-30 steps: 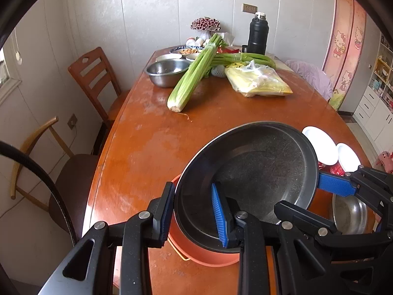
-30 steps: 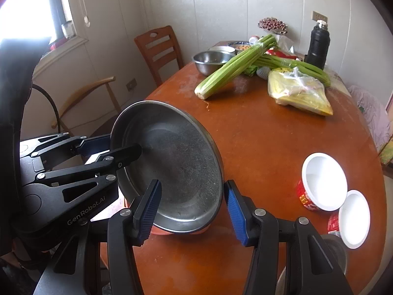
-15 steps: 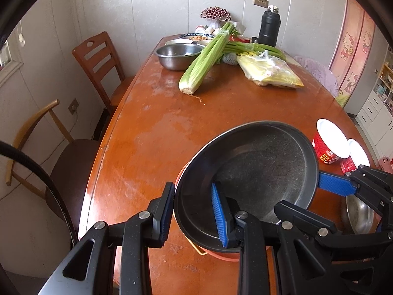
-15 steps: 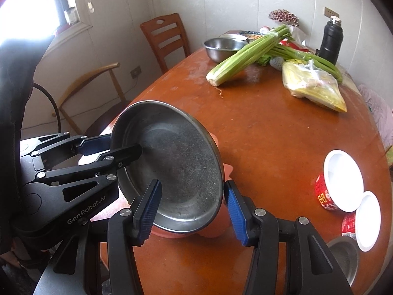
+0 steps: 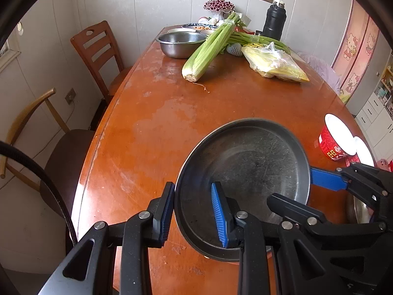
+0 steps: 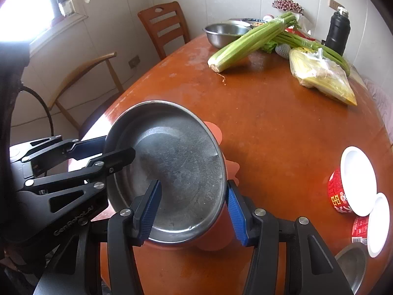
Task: Organize plates and bowls
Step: 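Carry the steel pan with the left tool over the orange pot, then lower the steel pan into the orange pot with the left tool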
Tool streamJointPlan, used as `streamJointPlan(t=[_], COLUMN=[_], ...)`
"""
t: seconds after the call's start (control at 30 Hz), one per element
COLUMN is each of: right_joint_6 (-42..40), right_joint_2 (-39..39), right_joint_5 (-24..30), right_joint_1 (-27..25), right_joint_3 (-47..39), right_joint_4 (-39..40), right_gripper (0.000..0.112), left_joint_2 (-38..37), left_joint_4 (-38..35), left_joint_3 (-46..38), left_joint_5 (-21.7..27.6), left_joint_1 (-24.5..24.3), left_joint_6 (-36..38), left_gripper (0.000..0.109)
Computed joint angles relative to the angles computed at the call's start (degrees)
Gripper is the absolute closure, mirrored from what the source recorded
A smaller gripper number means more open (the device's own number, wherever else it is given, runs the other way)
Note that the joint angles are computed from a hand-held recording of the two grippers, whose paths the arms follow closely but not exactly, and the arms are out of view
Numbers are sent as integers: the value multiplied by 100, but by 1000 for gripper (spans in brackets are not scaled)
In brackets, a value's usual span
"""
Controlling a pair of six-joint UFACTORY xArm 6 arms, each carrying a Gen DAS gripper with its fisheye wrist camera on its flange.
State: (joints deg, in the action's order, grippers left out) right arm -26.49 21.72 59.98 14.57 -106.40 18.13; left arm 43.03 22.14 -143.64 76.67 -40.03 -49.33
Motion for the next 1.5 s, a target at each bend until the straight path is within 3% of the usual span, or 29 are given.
streamJointPlan(t=[0.33,1.3,1.5], right_joint_6=[77,88,56], right_joint_2=[269,92,38], right_joint_5=[113,-190,-236], right_joint_1=[24,141,141], right_joint_3=[-254,179,262], right_joint_4=[-63,-586,-586], right_gripper=[57,57,57], left_joint_2=[-97,-588,-1019], left_joint_4=[-156,-165,-58], left_joint_3=[280,1178,1846], left_joint_5=[-167,-640,-916], left_joint_1=[78,112,131], left_joint_6=[18,-156,-464], left_gripper=[79,78,78])
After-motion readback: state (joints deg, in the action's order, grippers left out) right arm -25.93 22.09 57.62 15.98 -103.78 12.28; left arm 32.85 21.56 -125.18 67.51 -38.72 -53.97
